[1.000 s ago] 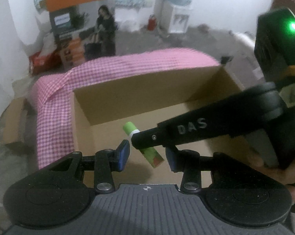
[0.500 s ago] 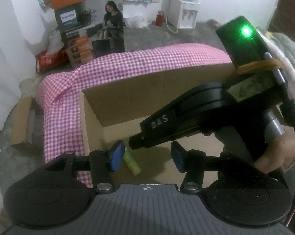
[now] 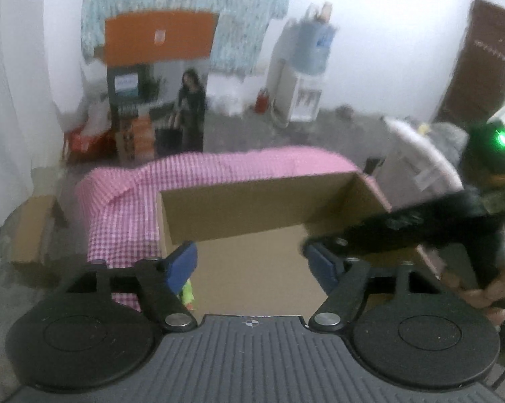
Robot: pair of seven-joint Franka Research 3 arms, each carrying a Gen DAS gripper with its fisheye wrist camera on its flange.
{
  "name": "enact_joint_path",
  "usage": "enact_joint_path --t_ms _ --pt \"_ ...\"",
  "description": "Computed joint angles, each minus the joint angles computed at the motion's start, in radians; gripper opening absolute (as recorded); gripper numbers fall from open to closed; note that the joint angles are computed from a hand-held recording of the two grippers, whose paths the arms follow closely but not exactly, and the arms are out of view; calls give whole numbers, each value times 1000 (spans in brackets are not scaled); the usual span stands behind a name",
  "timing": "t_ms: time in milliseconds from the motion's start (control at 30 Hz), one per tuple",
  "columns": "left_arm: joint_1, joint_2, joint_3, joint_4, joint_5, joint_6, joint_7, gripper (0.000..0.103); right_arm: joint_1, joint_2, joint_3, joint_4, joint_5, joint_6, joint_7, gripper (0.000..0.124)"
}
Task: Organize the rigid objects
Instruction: 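Carry the glue stick with the right gripper into the box and release, then move the right gripper to the black cylinder and grasp it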
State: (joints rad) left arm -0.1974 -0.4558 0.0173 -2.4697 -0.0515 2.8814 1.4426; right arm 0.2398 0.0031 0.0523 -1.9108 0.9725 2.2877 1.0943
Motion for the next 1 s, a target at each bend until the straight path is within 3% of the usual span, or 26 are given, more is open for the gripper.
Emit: enact_joint_path --t_ms 133,333,500,700,800,933,1000 --pt "-126 -110 83 -113 -72 129 76 101 -4 -199 -39 -196 102 18 -126 19" --pt "-152 -218 23 -233 6 196 23 102 5 -483 -144 -466 217 -28 -267 19" --pt "-201 -220 -1 -301 56 230 -41 101 -32 -647 -198 -642 200 -62 -298 19" --pt "-196 -136 -97 -334 145 234 -125 90 -97 -729 -254 -785 172 -100 -287 19" --pt "-244 -70 -78 -320 166 221 -127 79 -134 -732 -253 -820 150 -86 -272 19" --pt "-247 -10 -94 -304 176 194 -145 68 -152 -694 -247 -828 113 -79 -262 19" --pt "-278 13 -67 -295 160 184 -130 64 -154 -663 -240 -820 102 -70 -261 19"
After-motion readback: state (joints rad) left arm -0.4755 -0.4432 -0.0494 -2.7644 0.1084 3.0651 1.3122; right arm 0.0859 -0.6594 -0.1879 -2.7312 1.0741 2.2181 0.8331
